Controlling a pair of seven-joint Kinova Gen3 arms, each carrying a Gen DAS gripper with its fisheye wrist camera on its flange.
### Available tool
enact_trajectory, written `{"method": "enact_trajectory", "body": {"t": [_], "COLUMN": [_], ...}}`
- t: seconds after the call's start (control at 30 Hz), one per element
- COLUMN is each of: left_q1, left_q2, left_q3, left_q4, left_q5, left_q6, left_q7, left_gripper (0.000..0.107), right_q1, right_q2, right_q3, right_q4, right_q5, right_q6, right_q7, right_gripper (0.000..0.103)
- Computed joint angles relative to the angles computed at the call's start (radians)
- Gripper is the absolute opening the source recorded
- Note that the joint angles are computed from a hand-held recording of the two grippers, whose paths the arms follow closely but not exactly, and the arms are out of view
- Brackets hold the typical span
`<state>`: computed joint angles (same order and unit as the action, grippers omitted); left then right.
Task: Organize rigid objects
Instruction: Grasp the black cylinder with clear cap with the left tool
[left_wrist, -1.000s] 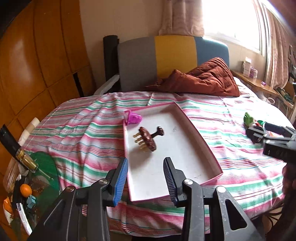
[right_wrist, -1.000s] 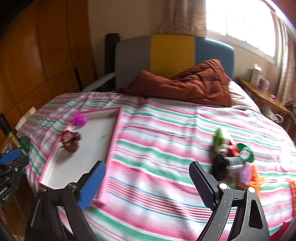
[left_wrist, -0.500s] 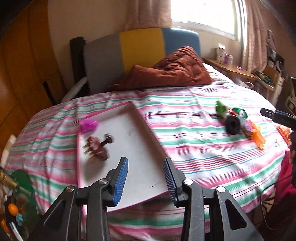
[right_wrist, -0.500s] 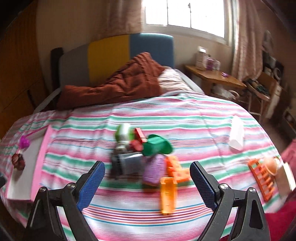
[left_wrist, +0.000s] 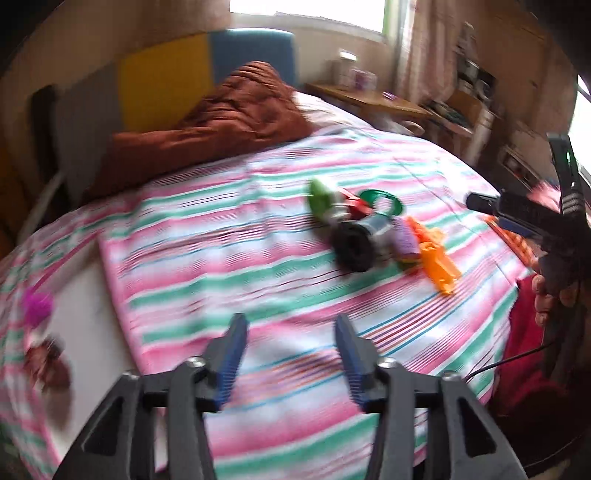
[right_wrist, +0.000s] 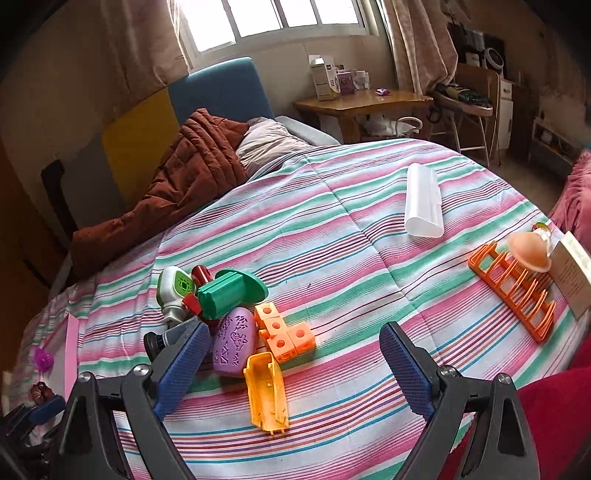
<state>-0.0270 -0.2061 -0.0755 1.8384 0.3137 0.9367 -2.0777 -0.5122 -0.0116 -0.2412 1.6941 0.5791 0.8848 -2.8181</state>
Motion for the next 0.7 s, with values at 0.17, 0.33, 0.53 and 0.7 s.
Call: {"method": "enact_trajectory", "body": {"t": [0.17, 0.33, 0.53, 0.7], "left_q1": [0.060, 0.101, 0.131, 0.151], "left_q2": [0.117, 0.227, 0.370, 0.455], "left_q3": [0.061, 0.138, 0.172, 0.179], "left_q4": [-0.096, -0.201, -0.344, -0.409], "left_q5": [0.012, -0.103, -0.177, -0.217], "left_q6": [-0.004, 0.002, 0.097, 0.143], "left_q7": [-0.105, -0.116, -0.118, -0.096], "left_gripper": [0.070, 0.073, 0.073, 0.066], "right_q1": [0.011, 0.033, 0.063, 0.081], "right_q2": [-0.002, -0.013, -0.018, -0.023], "right_q3": [0.010, 0.018, 0.029, 0.031], "right_q4": [-0.004, 0.000, 0.006, 0.011], "right_q5": [-0.029, -0.076, -0.139, -0.168], "right_q6": [-0.002, -0.018, -0.039, -0.053], "right_q7": [0.014, 0.034, 0.063, 0.076], "right_gripper": [0.094, 0.095, 0.096, 0.096]}}
